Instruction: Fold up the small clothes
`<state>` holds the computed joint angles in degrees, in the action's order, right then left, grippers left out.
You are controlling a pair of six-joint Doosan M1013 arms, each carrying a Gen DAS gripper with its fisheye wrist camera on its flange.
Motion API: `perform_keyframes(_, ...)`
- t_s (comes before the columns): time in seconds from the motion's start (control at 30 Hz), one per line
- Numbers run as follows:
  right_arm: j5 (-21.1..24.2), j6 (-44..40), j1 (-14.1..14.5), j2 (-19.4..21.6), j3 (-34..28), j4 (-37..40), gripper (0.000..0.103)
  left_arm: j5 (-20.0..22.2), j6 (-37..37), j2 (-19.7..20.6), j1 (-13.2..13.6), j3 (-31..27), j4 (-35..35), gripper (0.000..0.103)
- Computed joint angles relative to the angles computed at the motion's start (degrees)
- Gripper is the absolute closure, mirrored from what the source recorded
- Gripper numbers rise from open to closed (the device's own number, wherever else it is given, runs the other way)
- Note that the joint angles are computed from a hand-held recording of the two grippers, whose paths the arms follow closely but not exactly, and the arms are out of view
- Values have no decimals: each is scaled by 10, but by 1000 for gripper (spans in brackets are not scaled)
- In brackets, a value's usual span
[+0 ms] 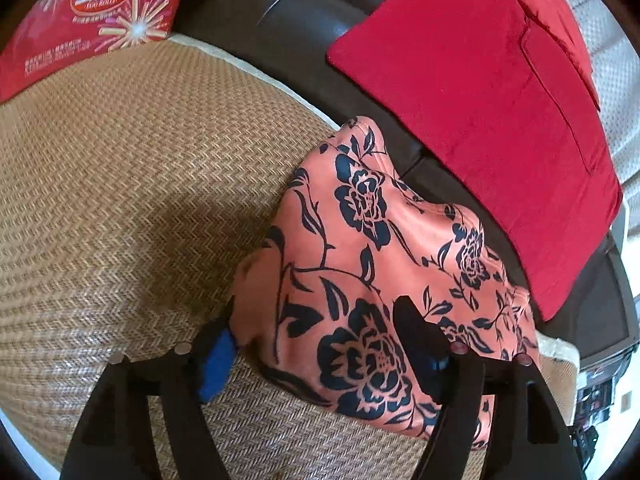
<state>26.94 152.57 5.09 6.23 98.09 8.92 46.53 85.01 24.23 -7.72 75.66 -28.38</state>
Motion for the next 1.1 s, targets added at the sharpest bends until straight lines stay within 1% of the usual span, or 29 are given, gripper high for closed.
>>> perform_keyframes(0.1, -35, 9, -1, 8, 0, 3, 31, -14, 7, 2, 3, 3, -31, 28)
perform_keyframes(0.13, -41, 19, 0, 14, -3, -6, 31, -20, 5, 3, 3, 4, -35, 32)
perform_keyframes(0.17, -45, 24, 0, 19, -7, -16, 31, -22, -3, 3, 2, 3, -24, 46)
perform_keyframes(0.2, -42, 32, 1, 24, -13, -36, 37, -22, -14, 3, 1, 1, -5, 61)
perform_keyframes(0.23, -33, 47, 3, 29, -22, -66, 44, -23, -27, 5, -1, -1, 13, 63)
perform_keyframes(0.27, -16, 62, 7, 35, -31, -97, 59, -24, -24, 4, 1, 1, 7, 67)
perform_keyframes(0.3, 7, 65, 10, 42, -41, -115, 63, -25, -21, 4, 2, 3, 1, 72)
perform_keyframes(0.37, 19, 84, 16, 46, -50, -149, 64, -31, -16, 0, -1, 6, 8, 75)
perform_keyframes(0.43, 35, 104, 27, 47, -60, -202, 67, -43, -8, -6, -5, 11, 17, 79)
perform_keyframes(0.57, 54, 152, 52, 45, -74, -309, 69, -44, 0, -20, -8, 16, 44, 91)
perform_keyframes(0.6, 58, 164, 59, 44, -75, -335, 69, -39, 7, -24, -7, 18, 45, 91)
perform_keyframes(0.7, 82, 185, 76, 28, -69, -378, 69, -16, 37, -39, 4, 32, 28, 91)
perform_keyframes(0.77, 95, 188, 81, 21, -62, -380, 69, -2, 58, -48, 11, 43, 19, 91)
perform_keyframes(0.8, 103, 183, 83, 16, -57, -366, 69, 7, 67, -50, 14, 46, 14, 91)
perform_keyframes(0.83, 107, 163, 79, 15, -54, -335, 69, 13, 69, -47, 12, 43, 18, 91)
perform_keyframes(0.87, 113, 141, 75, 15, -53, -301, 66, 25, 76, -45, 13, 42, 23, 88)
perform_keyframes(0.9, 126, 124, 70, 16, -53, -268, 62, 28, 77, -45, 14, 42, 27, 83)
perform_keyframes(0.93, 143, 116, 65, 18, -55, -242, 55, 27, 79, -45, 15, 45, 26, 78)
perform_keyframes(0.97, 152, 123, 63, 17, -54, -235, 52, 30, 87, -46, 17, 48, 19, 64)
perform_keyframes(1.0, 147, 146, 62, 11, -48, -240, 50, 30, 95, -47, 20, 51, 10, 49)
perform_keyframes(1.03, 135, 182, 62, 2, -38, -259, 48, 29, 95, -47, 22, 53, 4, 41)
perform_keyframes(1.07, 129, 219, 63, -3, -31, -286, 42, 27, 94, -48, 24, 56, -1, 36)
perform_keyframes(1.1, 133, 278, 70, -10, -25, -335, 40, 21, 101, -49, 28, 62, -15, 36)
